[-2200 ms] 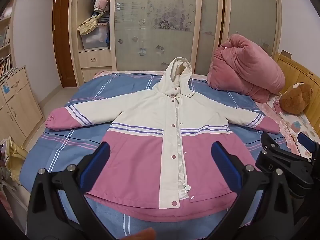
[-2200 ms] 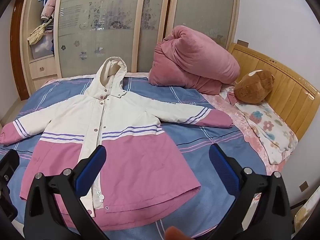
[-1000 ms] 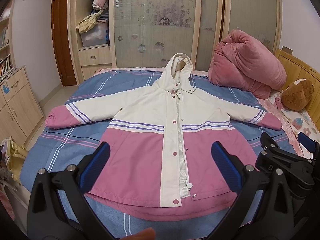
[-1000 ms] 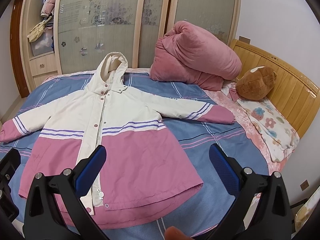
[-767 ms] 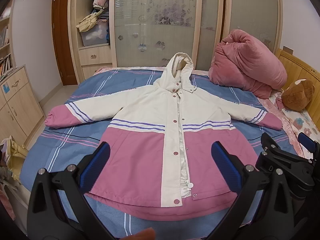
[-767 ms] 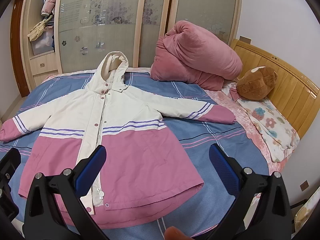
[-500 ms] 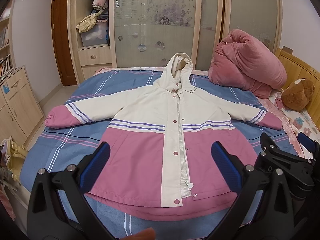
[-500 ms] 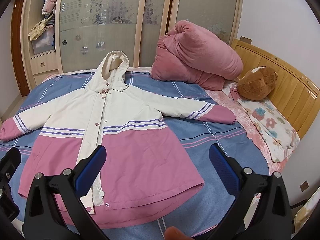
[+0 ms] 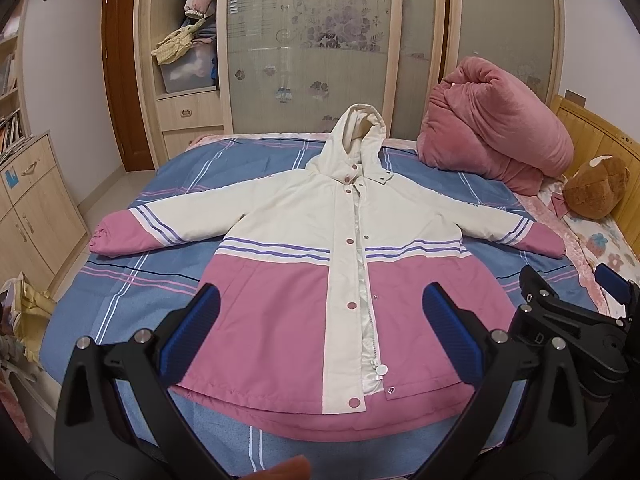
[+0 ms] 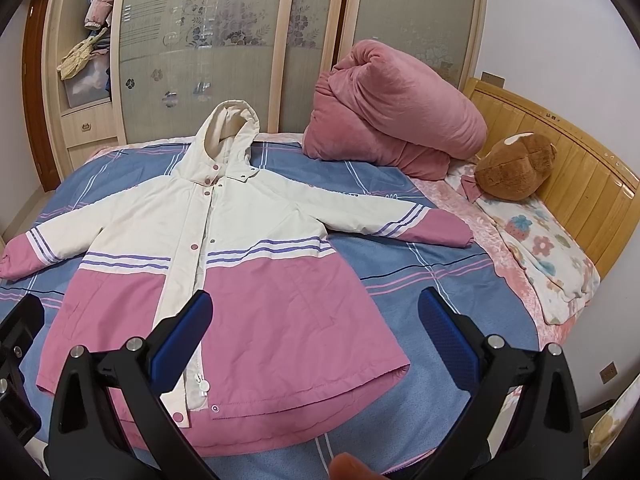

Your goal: Fold large clothes

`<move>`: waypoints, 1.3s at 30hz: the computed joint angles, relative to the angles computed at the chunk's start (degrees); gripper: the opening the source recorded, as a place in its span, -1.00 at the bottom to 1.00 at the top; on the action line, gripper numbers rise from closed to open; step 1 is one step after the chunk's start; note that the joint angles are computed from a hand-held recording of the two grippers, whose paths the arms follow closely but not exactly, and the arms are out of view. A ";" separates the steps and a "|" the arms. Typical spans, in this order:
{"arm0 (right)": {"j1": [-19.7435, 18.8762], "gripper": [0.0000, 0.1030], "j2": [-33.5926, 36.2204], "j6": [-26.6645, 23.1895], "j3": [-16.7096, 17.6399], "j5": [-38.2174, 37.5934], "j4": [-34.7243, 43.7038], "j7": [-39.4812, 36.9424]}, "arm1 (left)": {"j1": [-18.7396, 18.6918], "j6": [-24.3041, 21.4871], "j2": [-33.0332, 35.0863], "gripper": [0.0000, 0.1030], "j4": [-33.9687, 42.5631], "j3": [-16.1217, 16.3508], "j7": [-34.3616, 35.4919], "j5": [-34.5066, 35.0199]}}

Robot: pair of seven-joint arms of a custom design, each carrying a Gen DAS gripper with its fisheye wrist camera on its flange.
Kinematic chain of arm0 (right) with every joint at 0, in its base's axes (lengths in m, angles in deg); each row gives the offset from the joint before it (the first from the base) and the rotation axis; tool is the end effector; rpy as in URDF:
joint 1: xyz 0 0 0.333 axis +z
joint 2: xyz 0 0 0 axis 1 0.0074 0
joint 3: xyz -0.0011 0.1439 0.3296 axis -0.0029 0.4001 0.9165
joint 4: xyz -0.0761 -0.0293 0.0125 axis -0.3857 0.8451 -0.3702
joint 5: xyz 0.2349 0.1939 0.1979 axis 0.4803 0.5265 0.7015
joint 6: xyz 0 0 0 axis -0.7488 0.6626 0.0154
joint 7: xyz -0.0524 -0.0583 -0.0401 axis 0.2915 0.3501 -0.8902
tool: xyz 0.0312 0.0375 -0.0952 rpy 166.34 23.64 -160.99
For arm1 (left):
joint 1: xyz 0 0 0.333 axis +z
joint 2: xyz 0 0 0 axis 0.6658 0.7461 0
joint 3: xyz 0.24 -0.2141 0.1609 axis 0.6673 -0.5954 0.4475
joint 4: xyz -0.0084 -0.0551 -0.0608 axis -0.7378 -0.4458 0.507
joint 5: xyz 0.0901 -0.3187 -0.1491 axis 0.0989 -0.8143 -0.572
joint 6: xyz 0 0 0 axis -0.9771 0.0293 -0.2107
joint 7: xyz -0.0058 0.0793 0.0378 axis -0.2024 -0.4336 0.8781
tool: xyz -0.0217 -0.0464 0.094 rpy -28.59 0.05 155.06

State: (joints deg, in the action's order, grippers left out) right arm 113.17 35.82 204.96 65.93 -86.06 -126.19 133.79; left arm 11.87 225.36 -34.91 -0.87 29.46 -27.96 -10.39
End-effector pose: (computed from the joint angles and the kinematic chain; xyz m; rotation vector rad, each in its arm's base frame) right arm 0.6058 0.2280 0.5924 -1.4452 2.0453 -1.0896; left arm 0.6161 -0.4164 0.5953 -1.6057 1.7654 -0.9103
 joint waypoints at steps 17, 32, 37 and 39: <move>0.44 0.97 0.82 0.21 -0.03 0.17 -0.08 0.25 | 0.23 0.04 -0.08 0.96 -0.44 -0.11 0.21 -0.55; 0.43 0.97 2.28 0.30 -0.79 3.26 1.61 -2.93 | 0.24 -1.76 2.55 0.96 3.11 -0.15 1.83 -1.93; 0.21 0.97 2.41 1.60 -1.87 2.63 1.51 -0.86 | 2.08 -3.52 5.81 0.96 7.05 -2.35 8.43 -7.62; -0.65 0.97 2.21 2.94 -2.60 2.13 1.01 1.01 | 3.55 -4.81 8.12 0.96 9.73 -4.28 13.60 -12.44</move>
